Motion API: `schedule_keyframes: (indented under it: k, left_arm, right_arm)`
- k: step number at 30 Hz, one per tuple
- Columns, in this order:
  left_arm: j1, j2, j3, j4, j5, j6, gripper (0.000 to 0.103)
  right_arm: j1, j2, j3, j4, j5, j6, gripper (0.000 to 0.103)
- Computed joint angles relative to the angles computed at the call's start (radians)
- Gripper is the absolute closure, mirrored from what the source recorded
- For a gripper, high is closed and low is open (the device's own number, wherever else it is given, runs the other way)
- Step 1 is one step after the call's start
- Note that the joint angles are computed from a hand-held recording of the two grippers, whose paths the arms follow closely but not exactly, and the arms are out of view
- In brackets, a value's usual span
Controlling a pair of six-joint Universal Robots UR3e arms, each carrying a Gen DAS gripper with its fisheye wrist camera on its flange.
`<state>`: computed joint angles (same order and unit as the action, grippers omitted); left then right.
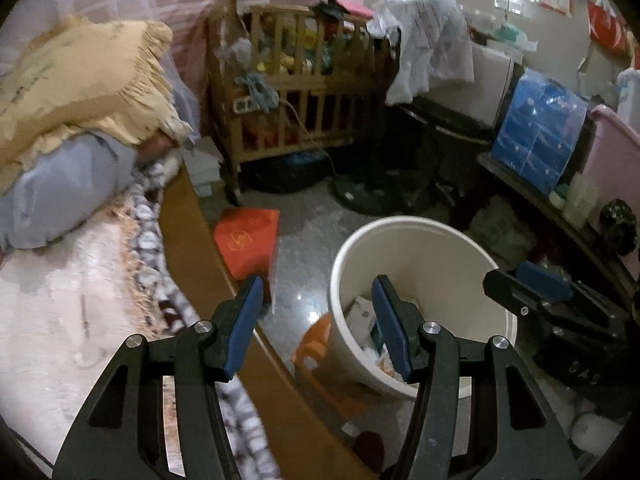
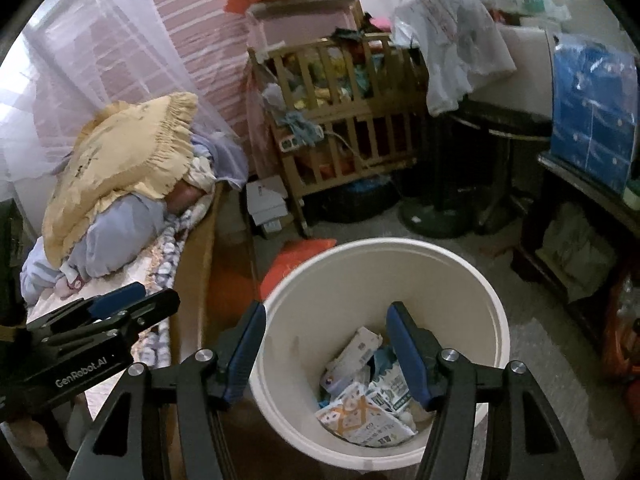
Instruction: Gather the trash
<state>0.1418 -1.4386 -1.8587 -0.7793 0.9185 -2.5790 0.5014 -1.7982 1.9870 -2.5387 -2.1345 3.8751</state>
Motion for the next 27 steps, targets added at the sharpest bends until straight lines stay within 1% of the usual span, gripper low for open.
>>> schedule_keyframes:
  k: [4,5,8,10,15,20,27]
  left_arm:
    - [0.058,0.098,-0.058,0.034,-0.024,0.013,0.048]
    - [0.077,0.125,-0.075,0.036,-0.039,0.023,0.048]
    - [0.138,0.187,-0.103,0.001,-0.093,0.063,0.048]
    - [0.174,0.232,-0.122,-0.02,-0.123,0.086,0.048]
    - [0.25,0.304,-0.143,-0.094,-0.194,0.145,0.048]
    - [0.313,0.358,-0.154,-0.161,-0.258,0.183,0.048]
    - [0.349,0.382,-0.154,-0.203,-0.297,0.201,0.048]
  right_arm:
    - [0.092,0.062,-0.087,0.055,-0.101,0.053,0.042]
    - [0.109,0.074,-0.107,0.071,-0.118,0.063,0.04]
    - [0.159,0.11,-0.169,0.119,-0.176,0.088,0.033]
    - [0.188,0.128,-0.206,0.141,-0.209,0.1,0.032]
    - [0.24,0.175,-0.305,0.22,-0.266,0.115,0.032]
    - [0.289,0.215,-0.382,0.284,-0.332,0.134,0.028]
    - [0.317,0.245,-0.441,0.331,-0.368,0.137,0.027]
